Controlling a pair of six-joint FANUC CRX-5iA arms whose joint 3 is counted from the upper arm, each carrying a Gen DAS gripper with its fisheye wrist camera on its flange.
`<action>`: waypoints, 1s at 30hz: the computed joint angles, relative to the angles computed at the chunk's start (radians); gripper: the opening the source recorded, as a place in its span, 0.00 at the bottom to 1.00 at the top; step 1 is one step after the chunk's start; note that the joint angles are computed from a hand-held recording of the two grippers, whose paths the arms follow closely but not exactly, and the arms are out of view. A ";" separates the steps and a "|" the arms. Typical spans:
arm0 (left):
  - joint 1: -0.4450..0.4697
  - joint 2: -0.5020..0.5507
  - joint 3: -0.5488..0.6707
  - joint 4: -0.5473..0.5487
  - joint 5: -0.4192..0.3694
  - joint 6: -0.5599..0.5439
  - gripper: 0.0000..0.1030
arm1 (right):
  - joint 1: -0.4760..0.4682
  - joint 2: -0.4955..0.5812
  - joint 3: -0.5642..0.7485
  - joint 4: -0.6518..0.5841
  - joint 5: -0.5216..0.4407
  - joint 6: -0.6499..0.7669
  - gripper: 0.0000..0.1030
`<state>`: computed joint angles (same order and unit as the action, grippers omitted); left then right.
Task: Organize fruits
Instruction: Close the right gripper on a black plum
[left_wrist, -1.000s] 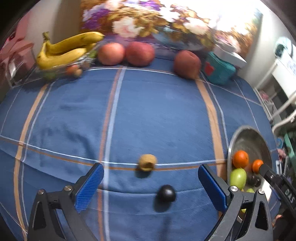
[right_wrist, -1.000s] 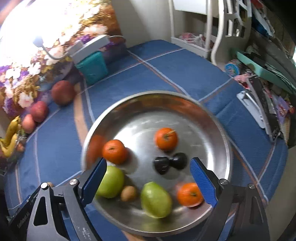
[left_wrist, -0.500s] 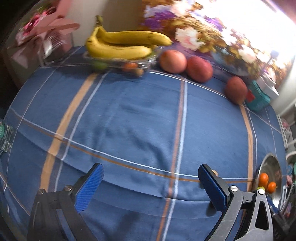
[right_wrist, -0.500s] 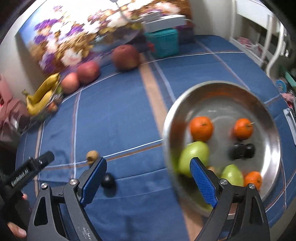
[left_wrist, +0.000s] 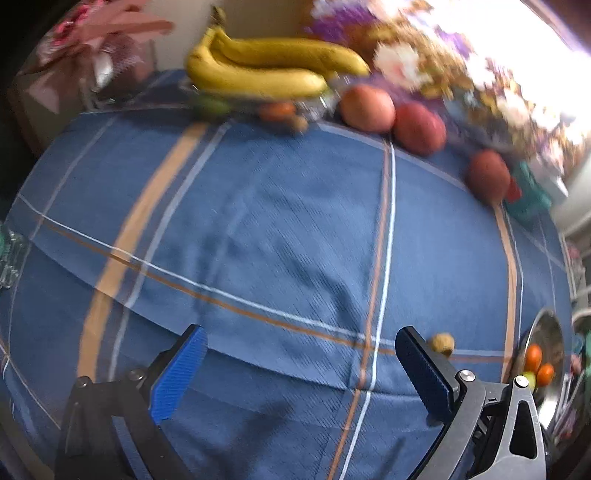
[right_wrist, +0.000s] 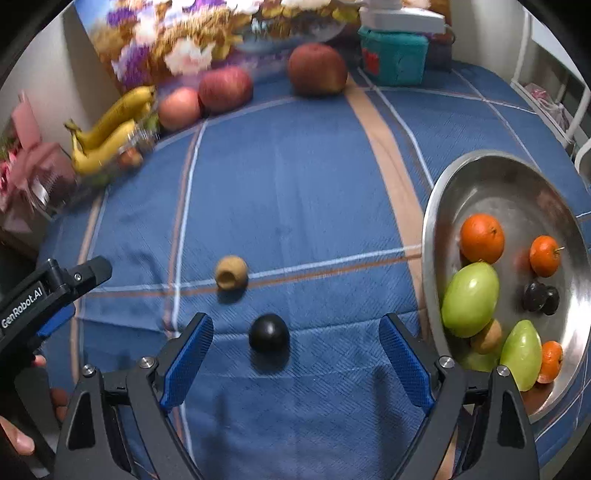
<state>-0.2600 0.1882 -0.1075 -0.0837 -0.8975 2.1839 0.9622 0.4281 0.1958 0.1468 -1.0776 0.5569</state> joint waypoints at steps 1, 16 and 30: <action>0.000 0.006 0.000 0.011 0.000 -0.008 1.00 | -0.001 0.010 0.010 -0.008 -0.011 0.009 0.89; 0.007 0.072 0.010 0.028 -0.031 0.003 1.00 | -0.001 0.076 0.062 -0.017 -0.079 0.066 0.88; 0.024 0.025 -0.014 0.016 -0.028 0.023 1.00 | 0.008 0.083 0.093 -0.043 -0.032 0.146 0.41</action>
<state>-0.2356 0.2129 -0.1219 -0.0675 -0.9255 2.2068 0.9699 0.5113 0.2889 0.1037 -1.1101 0.7026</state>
